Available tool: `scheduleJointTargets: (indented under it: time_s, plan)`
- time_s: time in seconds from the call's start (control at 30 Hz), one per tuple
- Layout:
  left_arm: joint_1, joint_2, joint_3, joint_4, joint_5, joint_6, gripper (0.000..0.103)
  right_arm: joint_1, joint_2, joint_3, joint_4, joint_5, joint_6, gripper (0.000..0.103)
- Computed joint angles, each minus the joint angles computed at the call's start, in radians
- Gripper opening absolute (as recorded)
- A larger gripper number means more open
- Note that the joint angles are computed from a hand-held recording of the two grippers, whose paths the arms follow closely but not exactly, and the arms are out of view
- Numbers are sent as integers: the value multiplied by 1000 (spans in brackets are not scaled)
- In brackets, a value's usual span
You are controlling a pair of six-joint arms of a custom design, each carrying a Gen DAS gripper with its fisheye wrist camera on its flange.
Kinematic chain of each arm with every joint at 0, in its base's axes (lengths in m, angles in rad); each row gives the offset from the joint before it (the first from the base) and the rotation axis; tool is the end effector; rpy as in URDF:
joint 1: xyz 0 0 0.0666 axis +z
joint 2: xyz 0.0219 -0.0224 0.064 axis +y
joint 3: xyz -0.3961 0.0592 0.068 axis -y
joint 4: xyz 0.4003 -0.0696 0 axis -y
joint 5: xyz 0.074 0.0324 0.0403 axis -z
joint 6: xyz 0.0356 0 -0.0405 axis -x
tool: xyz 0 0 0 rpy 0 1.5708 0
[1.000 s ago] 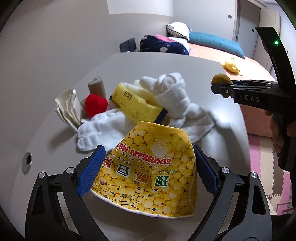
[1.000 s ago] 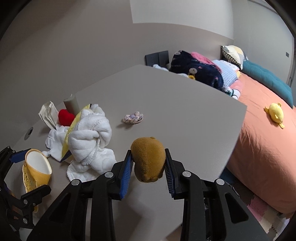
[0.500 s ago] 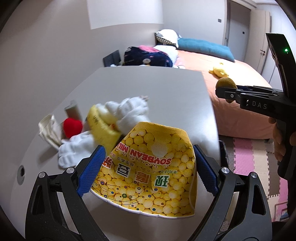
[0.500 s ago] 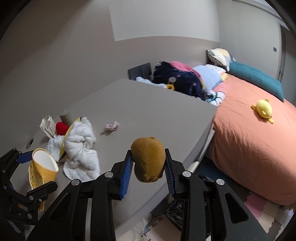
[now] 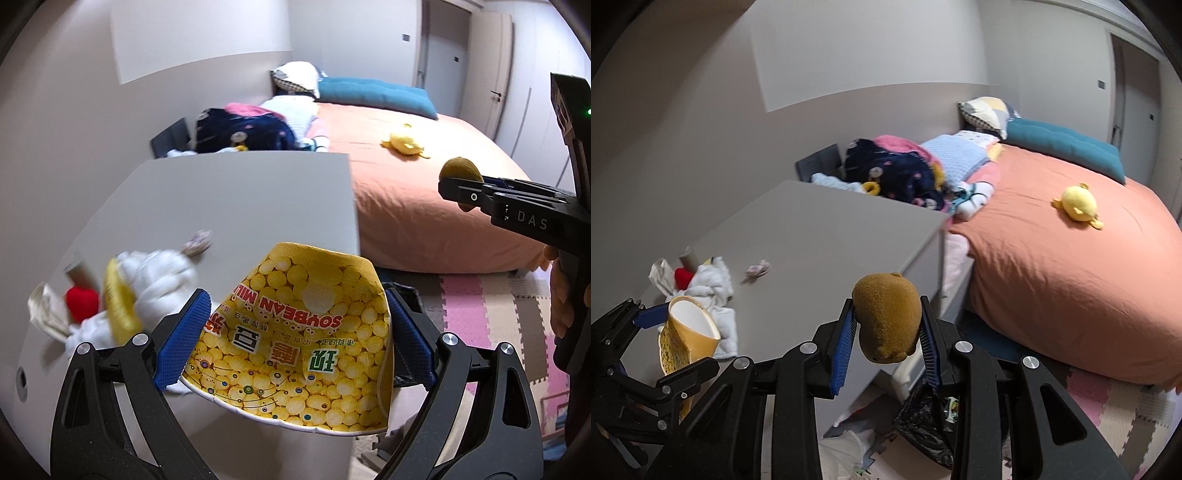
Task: Collect trash
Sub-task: 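Carry the soybean milk bag to the bin and open the left gripper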
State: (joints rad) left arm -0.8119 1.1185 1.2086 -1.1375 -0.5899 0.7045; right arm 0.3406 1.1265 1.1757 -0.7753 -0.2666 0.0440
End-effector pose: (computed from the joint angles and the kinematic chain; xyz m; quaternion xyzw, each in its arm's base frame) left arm 0.2620 -0.2480 0.4628 -0.0255 0.9269 0.0337 0.3728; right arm 0.3681 0.1400 0.4651 -0.2263 0.8770 0.1799 0.3839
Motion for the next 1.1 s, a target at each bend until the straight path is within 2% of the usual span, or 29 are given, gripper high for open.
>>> scheduleJointTargets:
  time_s: [0.27,0.6,0.87,1.1]
  plan:
    - [13,114,86,70,62,-91,90,-113,6,16,-12,-19,13,35]
    - [23,258,209,119,143,-204,90,-237,51,56,-20,-33,17,35]
    - [39,353,285,129,209,-269,90,-295,111,98,-27,-27,20,35]
    - [61,404,314,131,266,-293,90,-312,172,128,-34,-13,23,35]
